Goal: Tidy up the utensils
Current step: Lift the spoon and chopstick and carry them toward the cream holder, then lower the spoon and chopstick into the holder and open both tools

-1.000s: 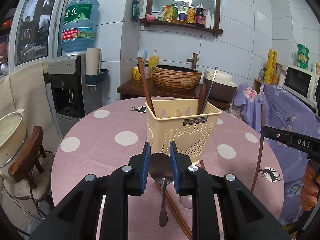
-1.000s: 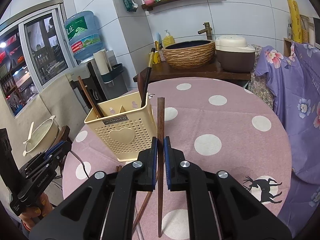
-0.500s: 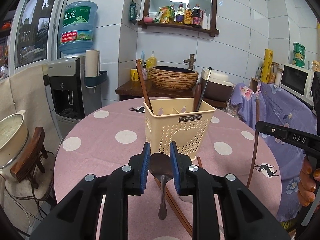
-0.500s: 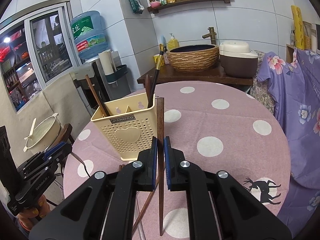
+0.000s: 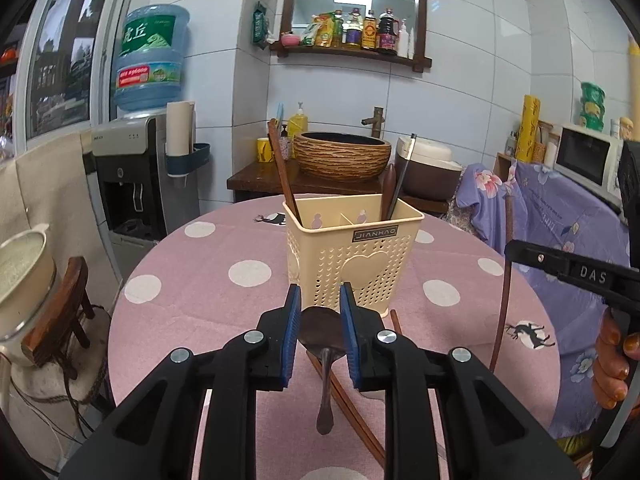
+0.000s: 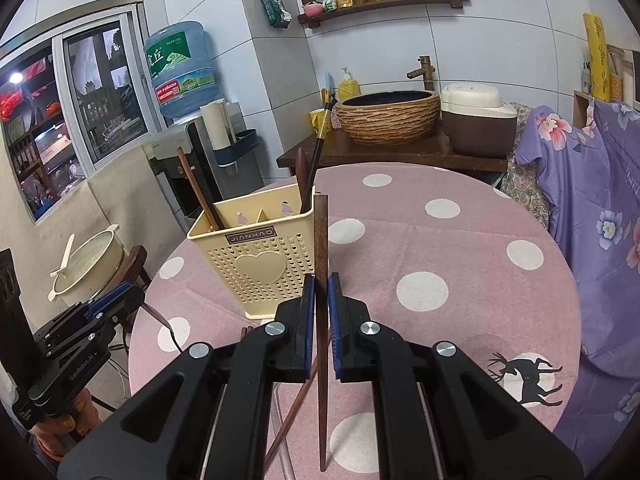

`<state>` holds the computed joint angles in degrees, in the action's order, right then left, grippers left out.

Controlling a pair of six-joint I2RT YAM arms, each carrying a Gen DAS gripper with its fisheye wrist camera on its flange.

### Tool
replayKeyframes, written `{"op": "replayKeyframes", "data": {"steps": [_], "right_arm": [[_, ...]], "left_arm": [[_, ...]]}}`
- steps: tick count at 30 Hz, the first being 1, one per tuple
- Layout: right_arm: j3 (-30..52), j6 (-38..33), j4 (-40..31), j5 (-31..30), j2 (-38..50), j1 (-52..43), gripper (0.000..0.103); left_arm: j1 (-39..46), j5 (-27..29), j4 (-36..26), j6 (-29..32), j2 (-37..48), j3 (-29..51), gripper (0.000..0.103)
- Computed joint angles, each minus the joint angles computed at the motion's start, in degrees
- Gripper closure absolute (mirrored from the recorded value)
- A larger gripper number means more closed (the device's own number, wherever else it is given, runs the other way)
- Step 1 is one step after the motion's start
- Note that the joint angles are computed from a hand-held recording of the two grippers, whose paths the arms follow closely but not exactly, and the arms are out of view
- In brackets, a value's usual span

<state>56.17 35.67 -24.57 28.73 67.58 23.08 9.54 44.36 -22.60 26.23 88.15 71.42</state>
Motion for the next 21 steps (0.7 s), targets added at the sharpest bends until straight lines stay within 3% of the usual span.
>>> {"op": "replayKeyframes", "data": {"steps": [5,21], "right_arm": [[0.08,0.10,-0.03,-0.03,0.06,-0.13,0.095],[0.17,0.36,0.18,0.99,0.53,0.70,0.095]], "left_arm": [[-0.65,-0.39,-4.74,2.08,2.12,2.45,0.069],[-1.09,-1.88,-1.60,-1.04,2.54,1.29,0.069]]}}
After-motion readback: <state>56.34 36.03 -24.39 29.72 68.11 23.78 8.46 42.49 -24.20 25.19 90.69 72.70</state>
